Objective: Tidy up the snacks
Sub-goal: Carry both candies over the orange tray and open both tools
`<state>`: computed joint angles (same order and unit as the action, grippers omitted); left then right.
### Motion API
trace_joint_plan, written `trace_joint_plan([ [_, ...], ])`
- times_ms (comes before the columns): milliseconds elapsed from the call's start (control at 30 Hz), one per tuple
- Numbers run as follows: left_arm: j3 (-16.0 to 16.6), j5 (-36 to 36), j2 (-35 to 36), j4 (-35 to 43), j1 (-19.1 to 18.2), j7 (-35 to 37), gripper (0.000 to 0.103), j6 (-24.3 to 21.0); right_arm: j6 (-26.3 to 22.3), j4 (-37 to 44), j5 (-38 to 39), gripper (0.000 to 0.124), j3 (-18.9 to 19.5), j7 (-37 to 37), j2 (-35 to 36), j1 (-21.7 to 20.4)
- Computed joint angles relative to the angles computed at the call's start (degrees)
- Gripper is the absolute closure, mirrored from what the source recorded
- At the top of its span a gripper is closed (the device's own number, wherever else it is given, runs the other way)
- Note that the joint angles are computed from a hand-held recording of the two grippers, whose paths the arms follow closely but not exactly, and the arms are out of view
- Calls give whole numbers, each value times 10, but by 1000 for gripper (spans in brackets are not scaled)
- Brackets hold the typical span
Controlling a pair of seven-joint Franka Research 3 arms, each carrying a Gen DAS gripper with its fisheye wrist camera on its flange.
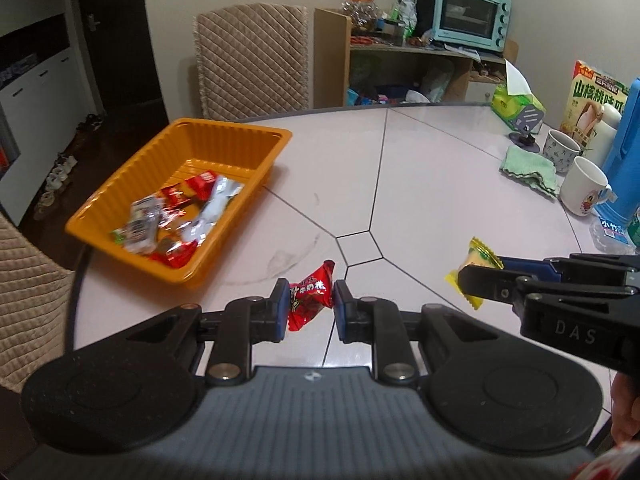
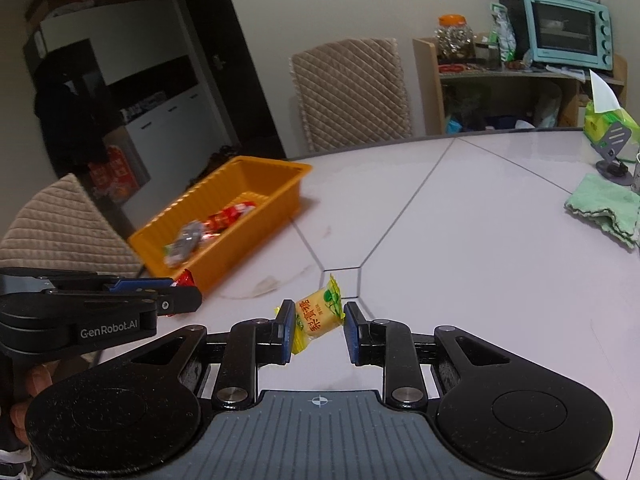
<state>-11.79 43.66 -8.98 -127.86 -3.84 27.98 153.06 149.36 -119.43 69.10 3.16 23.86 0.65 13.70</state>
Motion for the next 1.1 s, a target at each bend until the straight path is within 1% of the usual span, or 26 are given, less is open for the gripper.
trace_joint_plan([
  [167, -7, -3, -57, -39, -1, -10, 82, -18, -24, -32, 15, 98, -4, -18, -37, 4],
  [333, -9, -16, -100, -69, 6, 7, 82, -20, -33, -51, 24, 98, -7, -21, -62, 18],
  [433, -3, -27, -125, -91, 14, 18, 82, -7, -36, -54, 24, 98, -7, -17, -68, 26],
  [567, 13, -45, -147, -114, 28, 53, 82, 16, -23, -44, 24, 98, 3, -3, -58, 43],
  [633, 30, -58, -153, -125, 36, 87, 82, 36, -6, -30, 26, 98, 12, 9, -44, 54],
  [700, 49, -73, -154, -133, 44, 132, 82, 62, 21, -16, 25, 98, 24, 29, -29, 66],
  [800, 98, -122, -142, -138, 38, 234, 82, 108, 70, 12, 16, 98, 43, 75, 1, 85],
  [867, 144, -170, -124, -132, 19, 319, 82, 138, 102, 34, -15, 98, 54, 130, 25, 98],
  [933, 195, -223, -107, -126, -10, 406, 82, 171, 132, 57, -48, 98, 64, 181, 50, 109],
  [967, 228, -257, -96, -120, -35, 457, 82, 182, 151, 69, -77, 98, 68, 215, 64, 117],
  [1000, 271, -301, -84, -111, -73, 518, 82, 190, 172, 81, -110, 98, 70, 256, 80, 125],
  [1100, 382, -424, -54, -79, -175, 675, 82, 203, 210, 121, -213, 98, 65, 377, 126, 147],
])
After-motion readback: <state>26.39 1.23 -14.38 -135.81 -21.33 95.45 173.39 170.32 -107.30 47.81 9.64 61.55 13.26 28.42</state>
